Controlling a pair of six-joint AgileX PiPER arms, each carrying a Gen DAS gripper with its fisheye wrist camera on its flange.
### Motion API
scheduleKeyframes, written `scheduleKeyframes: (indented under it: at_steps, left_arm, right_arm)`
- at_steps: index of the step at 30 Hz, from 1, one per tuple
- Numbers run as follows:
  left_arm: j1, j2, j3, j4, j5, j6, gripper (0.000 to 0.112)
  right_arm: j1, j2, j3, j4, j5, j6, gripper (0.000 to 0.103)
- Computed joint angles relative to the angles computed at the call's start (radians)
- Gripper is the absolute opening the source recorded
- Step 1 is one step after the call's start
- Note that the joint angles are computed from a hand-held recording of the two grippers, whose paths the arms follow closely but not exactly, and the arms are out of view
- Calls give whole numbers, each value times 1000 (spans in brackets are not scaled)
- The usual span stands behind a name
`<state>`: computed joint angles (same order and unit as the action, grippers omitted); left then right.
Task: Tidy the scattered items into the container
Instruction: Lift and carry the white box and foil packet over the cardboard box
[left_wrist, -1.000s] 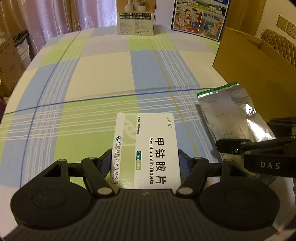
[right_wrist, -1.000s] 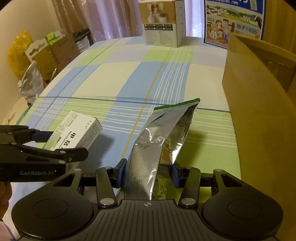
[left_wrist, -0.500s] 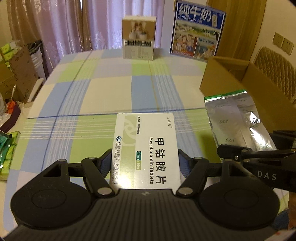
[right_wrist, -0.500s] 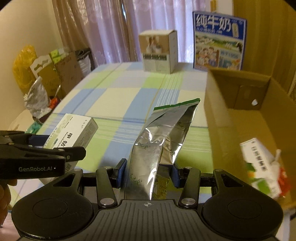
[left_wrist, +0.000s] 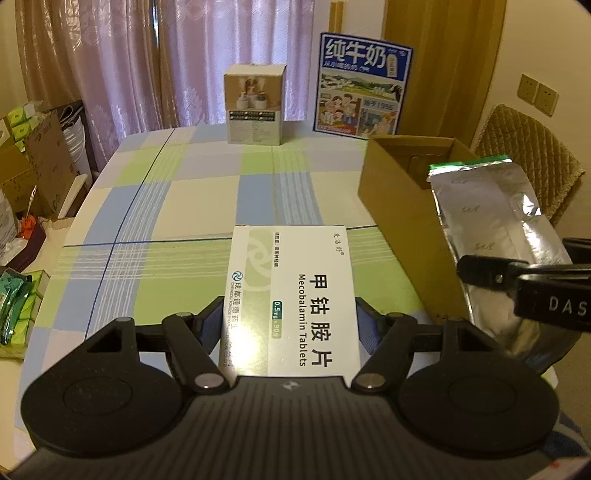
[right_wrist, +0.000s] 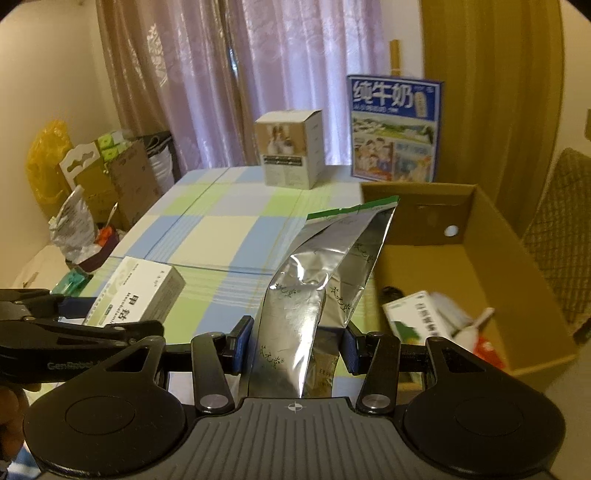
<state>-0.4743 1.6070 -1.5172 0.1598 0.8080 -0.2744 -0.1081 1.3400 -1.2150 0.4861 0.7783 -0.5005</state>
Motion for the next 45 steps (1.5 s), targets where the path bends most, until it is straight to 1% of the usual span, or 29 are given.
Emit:
scheduleKeyframes:
  at_steps: [7,12,18,25,33,45]
  left_arm:
    - [-81,-8,-33,43,29,-52,67]
    - [-130,6,-66,41,39,-68,67]
    - [-194,69,-152,29,56,-75,67]
    - [-260,179,-305,2,81,-76,67]
    - [-295,327,-512,-35,136,-73,67]
    - [-298,528,-813,-75,234,-76,67]
  right_arm:
    - [-133,-44,1,65,69,-92,45]
    - [-247,-53,-3,123,126,-181,45]
    - [-397,-6,-66,149,183,-265,45]
    - [-516,74,-170,174,247,-346,45]
    - [-563,148,-252,188,289,-384,45]
    - [-538,249,-334,164,283,-393,45]
